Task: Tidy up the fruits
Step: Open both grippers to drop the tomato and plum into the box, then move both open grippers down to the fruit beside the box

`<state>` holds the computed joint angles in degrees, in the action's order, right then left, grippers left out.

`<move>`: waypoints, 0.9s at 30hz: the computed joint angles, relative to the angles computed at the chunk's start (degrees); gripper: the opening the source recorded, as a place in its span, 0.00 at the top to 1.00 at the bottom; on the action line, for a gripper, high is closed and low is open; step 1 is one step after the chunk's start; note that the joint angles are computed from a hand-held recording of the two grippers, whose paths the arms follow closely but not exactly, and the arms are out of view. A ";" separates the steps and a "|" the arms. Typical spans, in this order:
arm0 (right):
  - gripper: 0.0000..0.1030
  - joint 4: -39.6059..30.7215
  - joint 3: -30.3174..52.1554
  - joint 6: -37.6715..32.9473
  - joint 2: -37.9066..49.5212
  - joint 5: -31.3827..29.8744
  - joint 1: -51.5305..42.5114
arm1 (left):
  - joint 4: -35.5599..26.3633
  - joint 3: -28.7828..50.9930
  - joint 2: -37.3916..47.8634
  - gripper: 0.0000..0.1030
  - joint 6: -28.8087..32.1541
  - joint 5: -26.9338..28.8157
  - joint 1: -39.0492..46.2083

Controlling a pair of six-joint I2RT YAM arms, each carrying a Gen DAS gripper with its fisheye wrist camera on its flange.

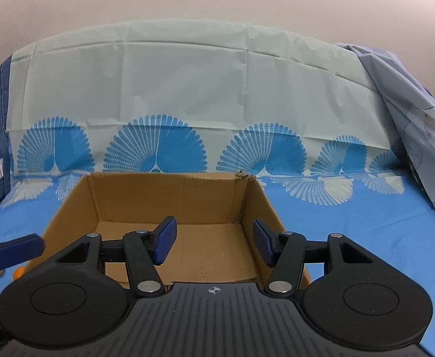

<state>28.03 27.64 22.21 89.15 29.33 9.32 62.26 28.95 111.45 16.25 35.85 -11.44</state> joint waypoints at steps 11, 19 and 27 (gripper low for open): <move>0.63 1.89 -4.13 7.94 -7.39 3.34 4.60 | -19.70 5.22 -11.58 0.77 1.76 12.84 18.91; 0.62 1.80 -4.44 10.83 -10.29 2.75 8.89 | -44.07 18.91 -10.70 0.77 1.02 15.13 31.27; 0.62 2.91 -0.33 12.80 -6.45 0.40 16.10 | -58.58 25.49 -8.69 0.74 4.10 17.88 32.51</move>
